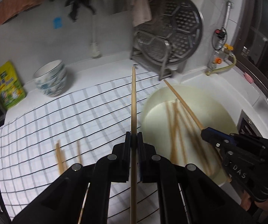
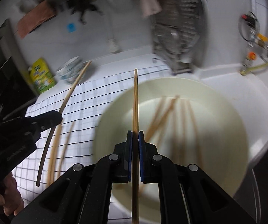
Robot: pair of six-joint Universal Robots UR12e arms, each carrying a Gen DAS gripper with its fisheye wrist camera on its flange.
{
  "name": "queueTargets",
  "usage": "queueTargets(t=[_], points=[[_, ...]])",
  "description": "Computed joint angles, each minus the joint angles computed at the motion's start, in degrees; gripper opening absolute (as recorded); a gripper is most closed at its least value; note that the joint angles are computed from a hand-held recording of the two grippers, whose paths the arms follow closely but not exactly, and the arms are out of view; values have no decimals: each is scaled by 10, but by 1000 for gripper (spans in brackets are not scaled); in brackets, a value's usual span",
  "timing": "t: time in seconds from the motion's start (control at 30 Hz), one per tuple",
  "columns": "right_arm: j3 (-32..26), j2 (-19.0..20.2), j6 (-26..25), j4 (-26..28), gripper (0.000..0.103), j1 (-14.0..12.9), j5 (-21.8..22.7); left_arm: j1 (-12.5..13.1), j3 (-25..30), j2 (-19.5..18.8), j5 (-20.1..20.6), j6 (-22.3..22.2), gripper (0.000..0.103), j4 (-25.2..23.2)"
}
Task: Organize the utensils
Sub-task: 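Lift both held chopsticks and carry them over the white basin, then open the right tool into the basin while the left tool releases its chopstick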
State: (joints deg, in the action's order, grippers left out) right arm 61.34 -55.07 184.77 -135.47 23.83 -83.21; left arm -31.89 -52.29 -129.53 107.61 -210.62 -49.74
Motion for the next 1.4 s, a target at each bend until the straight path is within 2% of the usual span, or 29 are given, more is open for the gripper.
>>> queueTargets(t=[0.2,0.33,0.67,0.73,0.77,0.83,0.87,0.9,1.1,1.4], points=[[10,-2,5,6,6,-25,-5,-10,120,-74,-12,30,7,-49],[9,3,13,21,6,-37,-3,-14,204,-125,-14,44,7,-104],[-1,17,15,43,6,-50,16,-13,334,-199,-25,44,8,-208],[-4,19,15,48,7,-52,19,-11,339,-202,-28,37,8,-216],[-5,19,16,50,7,-53,18,-11,340,-202,-27,33,12,-217],[-1,18,20,47,7,-54,19,-10,337,-200,-24,28,30,-215],[-1,17,21,46,7,-55,20,-11,331,-197,-18,25,46,-211],[1,16,23,44,8,-55,20,-11,323,-193,-12,23,56,-204],[9,10,23,33,16,-55,18,-12,289,-172,2,16,56,-184],[18,-3,20,25,18,-47,13,-12,218,-128,18,6,56,-144]])
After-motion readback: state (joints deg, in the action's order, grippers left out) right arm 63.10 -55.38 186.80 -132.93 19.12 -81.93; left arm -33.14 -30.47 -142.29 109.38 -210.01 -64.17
